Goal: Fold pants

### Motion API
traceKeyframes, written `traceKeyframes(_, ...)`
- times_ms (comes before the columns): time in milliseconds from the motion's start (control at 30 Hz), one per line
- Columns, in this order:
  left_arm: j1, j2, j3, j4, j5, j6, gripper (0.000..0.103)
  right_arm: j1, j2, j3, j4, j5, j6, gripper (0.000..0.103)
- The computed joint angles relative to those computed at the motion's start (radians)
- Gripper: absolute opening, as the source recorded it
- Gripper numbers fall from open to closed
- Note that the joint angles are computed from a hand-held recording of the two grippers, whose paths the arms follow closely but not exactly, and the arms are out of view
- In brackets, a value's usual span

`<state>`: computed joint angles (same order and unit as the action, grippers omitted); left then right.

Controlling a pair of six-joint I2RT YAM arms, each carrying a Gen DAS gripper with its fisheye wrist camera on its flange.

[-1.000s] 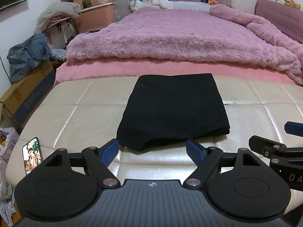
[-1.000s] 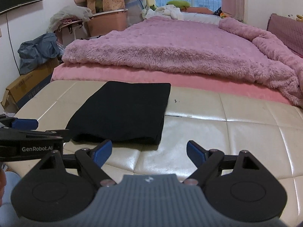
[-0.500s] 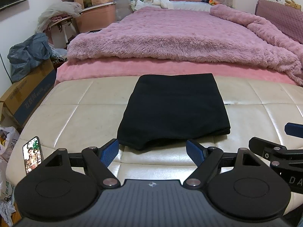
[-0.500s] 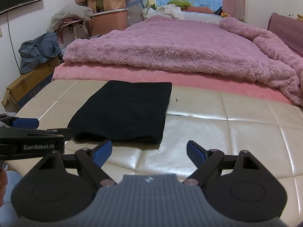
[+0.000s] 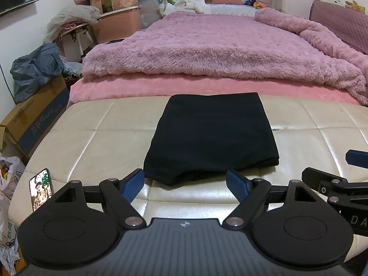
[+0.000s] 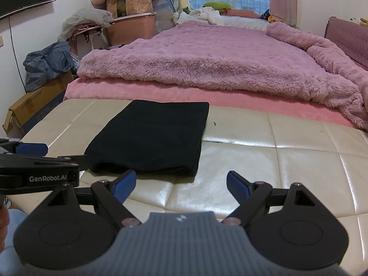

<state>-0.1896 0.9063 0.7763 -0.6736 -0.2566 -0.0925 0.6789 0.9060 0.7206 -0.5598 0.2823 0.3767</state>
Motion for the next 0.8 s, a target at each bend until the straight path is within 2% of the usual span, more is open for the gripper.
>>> traceKeyframes(800,-0.012,-0.005,0.005,0.012,-0.015,0.012,0.094,0.005,-0.003,0.007,-0.008,0.001,0.002,0.082)
